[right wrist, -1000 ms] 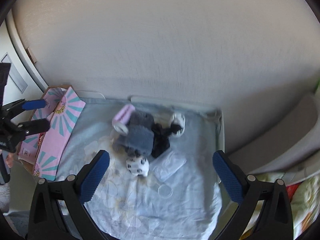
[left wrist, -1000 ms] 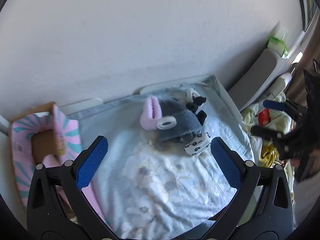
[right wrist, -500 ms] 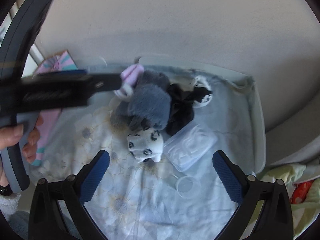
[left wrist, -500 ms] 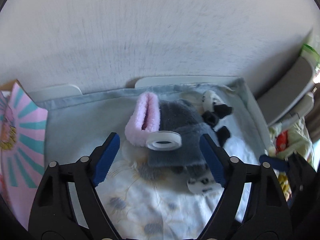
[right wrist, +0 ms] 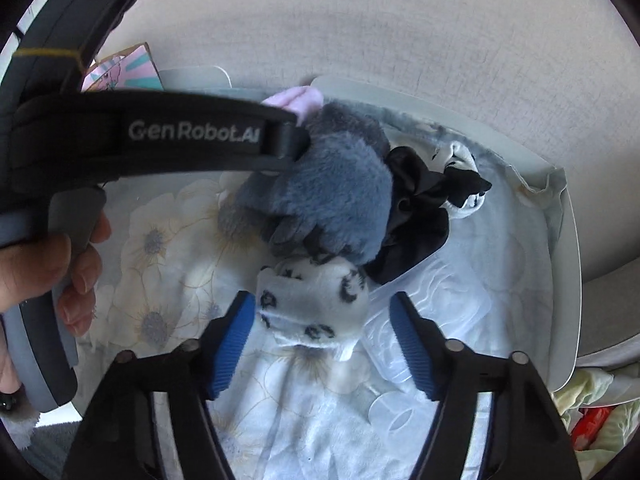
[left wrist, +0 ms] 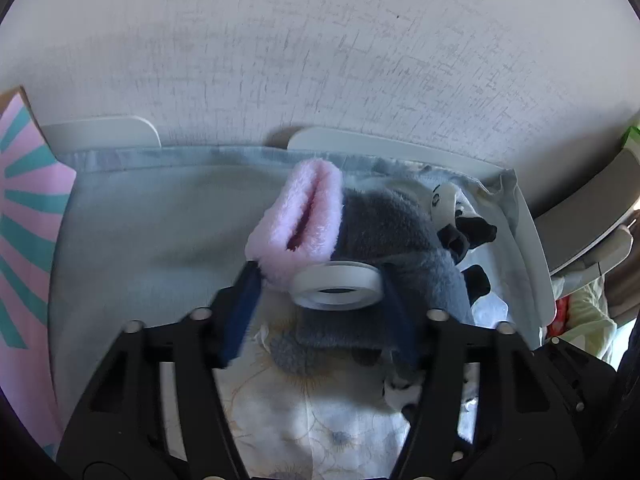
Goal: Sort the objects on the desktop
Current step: 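Grasp the clear tape roll with left tool while right tool grasps white spotted sock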
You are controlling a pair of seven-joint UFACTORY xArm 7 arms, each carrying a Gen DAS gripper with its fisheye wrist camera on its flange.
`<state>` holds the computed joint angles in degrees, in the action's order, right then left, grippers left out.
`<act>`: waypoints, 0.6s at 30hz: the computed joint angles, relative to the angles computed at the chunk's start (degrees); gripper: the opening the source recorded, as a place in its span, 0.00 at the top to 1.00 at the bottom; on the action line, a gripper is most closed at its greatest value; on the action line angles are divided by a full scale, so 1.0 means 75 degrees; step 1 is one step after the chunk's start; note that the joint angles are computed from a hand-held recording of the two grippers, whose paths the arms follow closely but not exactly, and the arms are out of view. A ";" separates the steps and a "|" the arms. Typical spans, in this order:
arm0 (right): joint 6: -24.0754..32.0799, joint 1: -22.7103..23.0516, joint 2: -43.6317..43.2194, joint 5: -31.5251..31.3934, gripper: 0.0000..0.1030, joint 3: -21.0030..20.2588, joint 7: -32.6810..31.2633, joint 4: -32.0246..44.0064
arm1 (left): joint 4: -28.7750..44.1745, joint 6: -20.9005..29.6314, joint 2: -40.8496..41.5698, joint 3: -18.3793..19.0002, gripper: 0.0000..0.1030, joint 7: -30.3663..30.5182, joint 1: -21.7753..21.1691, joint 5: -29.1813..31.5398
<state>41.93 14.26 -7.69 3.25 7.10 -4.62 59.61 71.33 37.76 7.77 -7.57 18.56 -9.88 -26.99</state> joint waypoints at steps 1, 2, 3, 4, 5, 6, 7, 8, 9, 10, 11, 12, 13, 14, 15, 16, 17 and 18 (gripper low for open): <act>0.0016 0.0004 -0.0004 0.0092 0.48 -0.0024 -0.0048 0.0016 | -0.0008 0.0042 -0.0001 0.0010 0.53 -0.0029 0.0007 0.0017; 0.0022 0.0006 -0.0010 0.0161 0.51 -0.0040 -0.0089 0.0021 | 0.0003 0.0090 0.0011 0.0028 0.54 -0.0093 0.0014 0.0052; 0.0030 0.0003 -0.0016 0.0201 0.53 -0.0048 -0.0109 0.0025 | -0.0038 0.0132 -0.0010 0.0035 0.55 -0.0106 0.0041 -0.0005; 0.0046 -0.0002 -0.0021 0.0212 0.55 -0.0050 -0.0109 0.0030 | -0.0085 0.0205 -0.0035 0.0044 0.55 -0.0092 0.0075 -0.0079; 0.0054 -0.0005 -0.0029 0.0223 0.55 -0.0050 -0.0115 0.0028 | -0.0125 0.0251 -0.0054 0.0053 0.57 -0.0098 0.0089 -0.0101; 0.0059 -0.0007 -0.0040 0.0236 0.56 -0.0051 -0.0120 0.0022 | -0.0177 0.0299 -0.0081 0.0067 0.58 -0.0083 0.0108 -0.0115; 0.0059 -0.0010 -0.0057 0.0251 0.57 -0.0052 -0.0119 0.0009 | -0.0240 0.0353 -0.0108 0.0086 0.59 -0.0071 0.0128 -0.0113; 0.0064 -0.0014 -0.0072 0.0259 0.57 -0.0051 -0.0103 -0.0002 | -0.0283 0.0366 -0.0126 0.0095 0.61 -0.0047 0.0140 -0.0138; 0.0063 -0.0013 -0.0089 0.0285 0.58 -0.0054 -0.0105 -0.0016 | -0.0323 0.0413 -0.0131 0.0109 0.63 -0.0008 0.0165 -0.0188; 0.0036 -0.0010 -0.0104 0.0295 0.60 -0.0046 -0.0081 -0.0041 | -0.0331 0.0472 -0.0121 0.0120 0.64 0.0013 0.0189 -0.0251; 0.0014 -0.0007 -0.0120 0.0302 0.60 -0.0040 -0.0055 -0.0068 | -0.0337 0.0529 -0.0114 0.0130 0.65 0.0043 0.0223 -0.0358; 0.0013 -0.0002 -0.0128 0.0309 0.60 -0.0035 -0.0044 -0.0077 | -0.0362 0.0544 -0.0127 0.0137 0.72 0.0086 0.0254 -0.0477; 0.0014 0.0000 -0.0141 0.0314 0.60 -0.0036 -0.0038 -0.0087 | -0.0383 0.0539 -0.0147 0.0141 0.75 0.0143 0.0272 -0.0545; 0.0032 0.0002 -0.0148 0.0322 0.60 -0.0037 -0.0034 -0.0088 | -0.0385 0.0546 -0.0153 0.0146 0.78 0.0162 0.0274 -0.0547; 0.0060 0.0006 -0.0152 0.0325 0.60 -0.0036 -0.0033 -0.0083 | -0.0386 0.0559 -0.0163 0.0151 0.80 0.0184 0.0274 -0.0533; 0.0073 0.0006 -0.0167 0.0311 0.60 -0.0031 -0.0015 -0.0086 | -0.0393 0.0565 -0.0181 0.0153 0.83 0.0230 0.0278 -0.0547; 0.0099 -0.0004 -0.0132 0.0335 0.60 -0.0056 -0.0048 -0.0031 | -0.0390 0.0558 -0.0188 0.0155 0.85 0.0244 0.0274 -0.0550; 0.0114 0.0000 -0.0113 0.0355 0.60 -0.0058 -0.0072 -0.0010 | -0.0406 0.0527 -0.0207 0.0155 0.85 0.0277 0.0270 -0.0551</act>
<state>42.79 14.26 -8.54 5.91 6.67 -5.16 59.53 68.29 41.71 6.22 -6.40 20.64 -7.85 -31.12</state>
